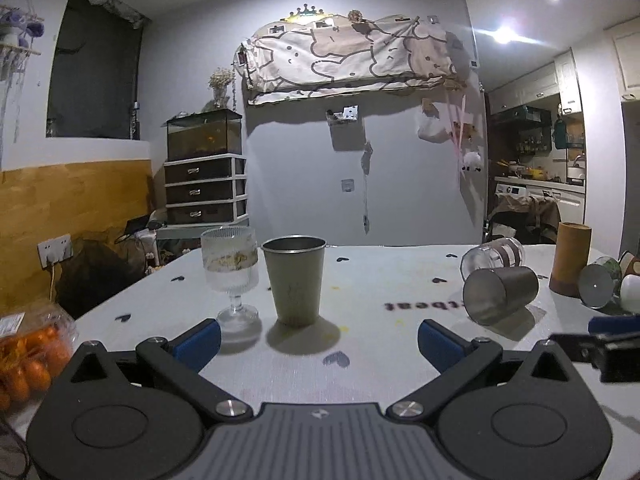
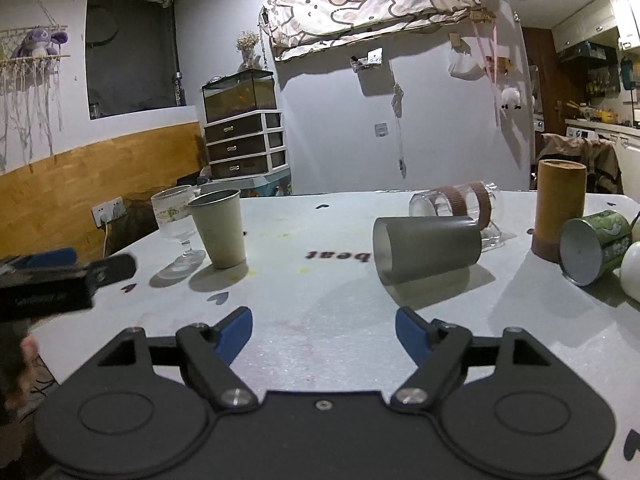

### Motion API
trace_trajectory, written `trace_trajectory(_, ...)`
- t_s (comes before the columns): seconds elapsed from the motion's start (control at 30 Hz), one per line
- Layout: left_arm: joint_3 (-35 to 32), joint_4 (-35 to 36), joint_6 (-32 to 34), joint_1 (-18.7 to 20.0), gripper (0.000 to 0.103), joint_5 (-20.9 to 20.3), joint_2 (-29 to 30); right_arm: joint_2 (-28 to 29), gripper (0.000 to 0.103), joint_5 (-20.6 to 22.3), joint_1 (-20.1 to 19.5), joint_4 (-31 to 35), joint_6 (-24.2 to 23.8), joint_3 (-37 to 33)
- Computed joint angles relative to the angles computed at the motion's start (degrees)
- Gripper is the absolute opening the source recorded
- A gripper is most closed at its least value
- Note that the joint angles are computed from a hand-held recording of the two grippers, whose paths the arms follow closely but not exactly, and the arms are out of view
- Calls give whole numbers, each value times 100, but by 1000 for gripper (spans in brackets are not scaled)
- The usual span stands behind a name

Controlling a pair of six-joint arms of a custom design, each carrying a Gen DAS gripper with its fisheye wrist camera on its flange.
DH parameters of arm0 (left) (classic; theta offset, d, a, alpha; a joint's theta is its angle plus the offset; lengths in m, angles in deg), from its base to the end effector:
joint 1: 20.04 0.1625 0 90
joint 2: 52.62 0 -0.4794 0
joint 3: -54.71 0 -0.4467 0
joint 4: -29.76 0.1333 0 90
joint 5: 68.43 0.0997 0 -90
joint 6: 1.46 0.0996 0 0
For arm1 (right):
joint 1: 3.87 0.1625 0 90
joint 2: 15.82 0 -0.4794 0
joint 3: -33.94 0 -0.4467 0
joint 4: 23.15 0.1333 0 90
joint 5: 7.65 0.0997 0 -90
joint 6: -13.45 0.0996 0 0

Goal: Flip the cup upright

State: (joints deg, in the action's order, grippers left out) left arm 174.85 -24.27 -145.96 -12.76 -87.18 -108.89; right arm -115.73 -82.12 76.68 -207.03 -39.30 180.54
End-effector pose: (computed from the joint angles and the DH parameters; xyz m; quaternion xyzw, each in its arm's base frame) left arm -0.3822 -0.2783 0.0674 0.1138 0.6779 -0.5927 0.4197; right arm 0.0984 -0.3834 0.3176 0.3853 -0.8240 0.4035 0.0988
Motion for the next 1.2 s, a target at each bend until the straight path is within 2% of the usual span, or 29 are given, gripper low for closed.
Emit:
trace_trajectory(0.1,74,-188,88,-39,103,-71,-3,23,85,8,-14,-91,-48,15)
trace_trajectory(0.17,59,-183,65,-30,103,-127,40,39,92,7,-23,-171,-112,36)
trace_trajectory(0.37,107,-345,204,-66,103,-179,72,94,101,29,-50,-514,-238,142)
trace_trajectory(0.63,125,-377,209,-96,103,-220,85,173,103,-12,-31,-781,-278,179)
trace_trajectory(1.2,128,-399,186,-85,103,-215,80,147,103,-48,0,-782,-298,181)
